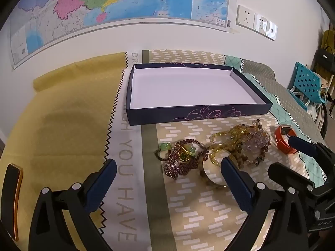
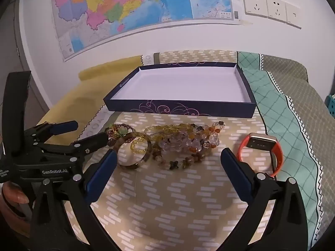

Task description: Organize jewelry

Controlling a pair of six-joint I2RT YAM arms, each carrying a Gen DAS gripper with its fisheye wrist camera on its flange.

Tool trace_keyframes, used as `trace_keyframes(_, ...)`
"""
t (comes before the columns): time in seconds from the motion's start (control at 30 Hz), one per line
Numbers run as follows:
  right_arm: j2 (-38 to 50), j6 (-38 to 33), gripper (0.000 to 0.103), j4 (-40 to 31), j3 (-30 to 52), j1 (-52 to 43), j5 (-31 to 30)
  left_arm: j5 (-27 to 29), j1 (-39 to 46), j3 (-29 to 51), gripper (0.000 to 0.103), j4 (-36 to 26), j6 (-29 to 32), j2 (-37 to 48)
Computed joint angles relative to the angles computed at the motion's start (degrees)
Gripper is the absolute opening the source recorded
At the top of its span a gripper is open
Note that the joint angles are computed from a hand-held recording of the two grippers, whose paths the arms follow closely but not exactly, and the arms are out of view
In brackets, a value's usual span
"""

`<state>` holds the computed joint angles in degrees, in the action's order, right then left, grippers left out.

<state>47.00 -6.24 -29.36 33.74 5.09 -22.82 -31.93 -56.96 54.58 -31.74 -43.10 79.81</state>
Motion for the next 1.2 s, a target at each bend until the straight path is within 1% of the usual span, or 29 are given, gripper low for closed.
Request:
trace_keyframes(0.13,-0.9,0.5,0.097,1.2,-0.6,0.6,-0.8,0.4,0.7,-0.1,0.096,-0.2,0.4,-0.1)
trace_keyframes(0.17,-1.3,0.9,0.097,1.5,-0.8,0.9,-0.5,-0.3,-0.6,1.7,0.096,-1.5,-0.7,1.0)
trace_keyframes(0.2,-1.3,0.6,0.097,1.5,-0.9,0.4,-1.5,-0.3,-0.7,1.8,0.096,-1.7,-0.7,0.9)
trace_keyframes(0.23,-1.4,-1.2,0.097,-1.9,0.1,-2.9,-2.6,-0.7,-0.9,1.7,0.096,-1.8,-0.8,0.8)
trace_keyframes(0.3,-1.5,-1.4,0.097,-3.4,1.1,-3.5,-3.2,-1.7,-1.6,1.6,0.096,-2.4,-1.1,0.5)
trace_keyframes(0.5,0.9,-2.2,0.097,-5.1,3.1,-4.9,-4.7,-2.3,-2.4,1.3,0.096,-2.8,-1.0,0.4)
trace_keyframes(0.53,-0.5,-1.9,0.097,-4.1,1.3,-4.9,-4.5,-2.2,-2.2,1.4,0.096,-2.9,-0.7,0.5)
trace_keyframes(0.63,-0.7,-1.8,0.097,-3.8,1.0,-5.0,-4.8,-2.0,-2.0,1.5,0.096,-2.5,-0.2,0.8)
trace_keyframes(1.2,-0.3,-2.5,0.097,-4.2,1.2,-6.2,-6.2,-2.1,-2.5,1.1,0.096,-0.6,0.4,2.1)
